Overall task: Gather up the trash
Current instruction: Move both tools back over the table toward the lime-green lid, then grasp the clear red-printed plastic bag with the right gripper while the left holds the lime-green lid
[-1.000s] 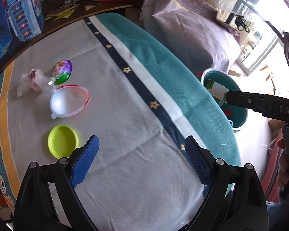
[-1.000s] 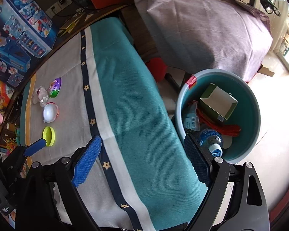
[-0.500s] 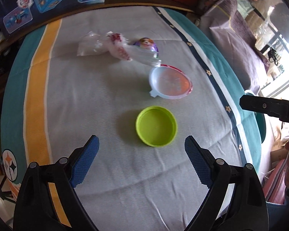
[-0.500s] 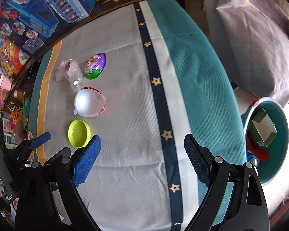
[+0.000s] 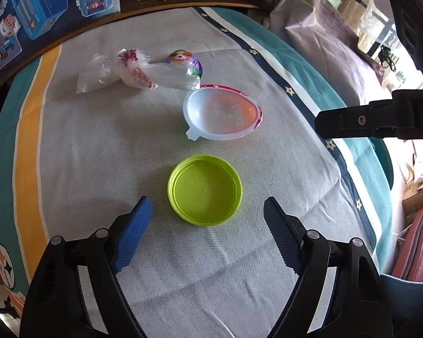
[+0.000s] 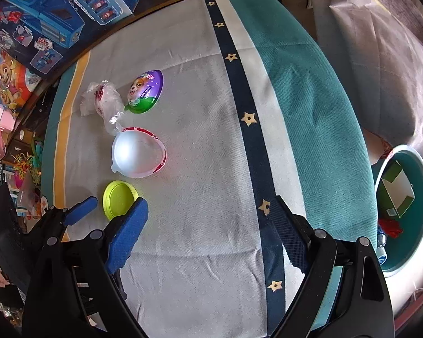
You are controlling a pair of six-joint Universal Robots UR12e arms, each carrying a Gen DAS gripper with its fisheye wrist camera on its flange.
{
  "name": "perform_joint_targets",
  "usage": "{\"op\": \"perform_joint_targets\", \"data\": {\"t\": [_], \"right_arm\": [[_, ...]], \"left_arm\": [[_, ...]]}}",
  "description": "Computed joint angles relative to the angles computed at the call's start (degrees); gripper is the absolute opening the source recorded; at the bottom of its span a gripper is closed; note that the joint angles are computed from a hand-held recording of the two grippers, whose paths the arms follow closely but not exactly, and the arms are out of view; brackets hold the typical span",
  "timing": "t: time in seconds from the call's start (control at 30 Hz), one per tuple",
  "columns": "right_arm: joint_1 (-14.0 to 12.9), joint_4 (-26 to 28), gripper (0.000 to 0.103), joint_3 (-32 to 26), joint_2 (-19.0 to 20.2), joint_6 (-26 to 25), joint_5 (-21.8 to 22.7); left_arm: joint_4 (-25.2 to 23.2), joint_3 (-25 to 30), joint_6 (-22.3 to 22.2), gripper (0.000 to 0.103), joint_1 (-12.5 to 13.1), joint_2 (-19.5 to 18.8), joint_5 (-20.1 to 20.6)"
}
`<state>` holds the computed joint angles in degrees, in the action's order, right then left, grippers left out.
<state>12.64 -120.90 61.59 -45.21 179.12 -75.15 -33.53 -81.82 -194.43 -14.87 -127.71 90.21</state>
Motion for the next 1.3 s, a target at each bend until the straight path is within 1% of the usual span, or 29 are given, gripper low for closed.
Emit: {"op": "perform_joint_targets", "data": {"t": [0.03,0.07,0.1,0.2,0.3,0.4,0.57,0.77,0.87,0.93,0.97,1.03,1.1,1.13,1.17,1.2,1.23,1.27,1.3], "right_arm": [[0.0,0.0,0.084,0.0,0.0,-0.1,-0.1],[0.0,0.0,0.084,0.0,0.0,-0.3,-0.1],[0.1,-0.1,0.084,-0.1,0.0,-0.4,-0.2],[0.4,0.5,0.084,-0.8,0.4,-1.2,-0.5],[1.0,1.5,0.084,-2.7,1.3,-2.9,-1.0],[1.9,3.0,0.084,-5.8,2.7,-5.0,-1.4],[4.1,5.5,0.084,-14.4,7.0,-9.7,-2.3],[6.8,10.1,0.084,-27.0,13.8,-15.9,-2.8],[7.7,13.6,0.083,-34.2,17.8,-18.0,-3.0],[8.2,16.6,0.078,-39.7,20.8,-18.9,-3.1],[8.5,18.1,0.072,-42.3,22.2,-19.3,-3.4],[8.8,21.2,0.068,-47.1,24.8,-19.9,-3.9],[9.2,24.7,0.067,-53.1,27.9,-20.4,-4.7],[9.4,25.7,0.066,-54.6,28.8,-20.3,-5.0],[9.5,27.6,0.064,-57.7,30.4,-20.3,-5.3],[9.6,29.1,0.059,-60.1,31.6,-20.1,-5.6],[9.7,29.4,0.055,-60.2,31.7,-20.0,-5.8],[9.8,28.3,0.05,-57.8,30.6,-20.1,-6.1],[9.9,25.6,0.04,-53.4,28.4,-20.2,-6.5]], "left_arm": [[0.0,0.0,0.5,0.06,-0.2,-0.2,0.6],[0.6,0.0,1.0,0.054,-0.5,-0.4,2.6],[1.3,-0.1,1.5,0.053,-0.8,-0.5,3.7],[2.6,-0.9,-0.4,0.052,0.2,-0.1,1.4],[3.6,-2.0,-2.6,0.052,1.3,0.7,1.2],[5.1,-3.5,-4.8,0.052,2.7,1.8,1.4],[7.4,-5.5,-8.1,0.052,5.1,3.1,1.5],[8.7,-6.9,-9.5,0.053,6.6,4.0,2.2],[9.1,-7.4,-10.0,0.053,7.4,4.3,2.2],[9.2,-7.7,-10.4,0.053,7.8,4.5,2.2],[9.2,-7.7,-10.5,0.053,7.9,4.5,2.0],[9.2,-8.0,-10.7,0.053,8.2,4.6,1.9],[9.3,-8.1,-11.0,0.053,8.5,4.6,1.7],[9.4,-8.3,-11.2,0.053,8.7,4.6,1.6],[9.4,-8.3,-11.4,0.053,8.7,4.6,1.6],[9.5,-8.4,-11.6,0.053,8.8,4.7,1.4],[9.5,-8.4,-11.8,0.053,8.9,4.7,1.4],[9.6,-8.5,-11.9,0.053,9.0,4.7,1.2],[9.6,-8.5,-11.9,0.053,9.0,4.7,1.2]]}}
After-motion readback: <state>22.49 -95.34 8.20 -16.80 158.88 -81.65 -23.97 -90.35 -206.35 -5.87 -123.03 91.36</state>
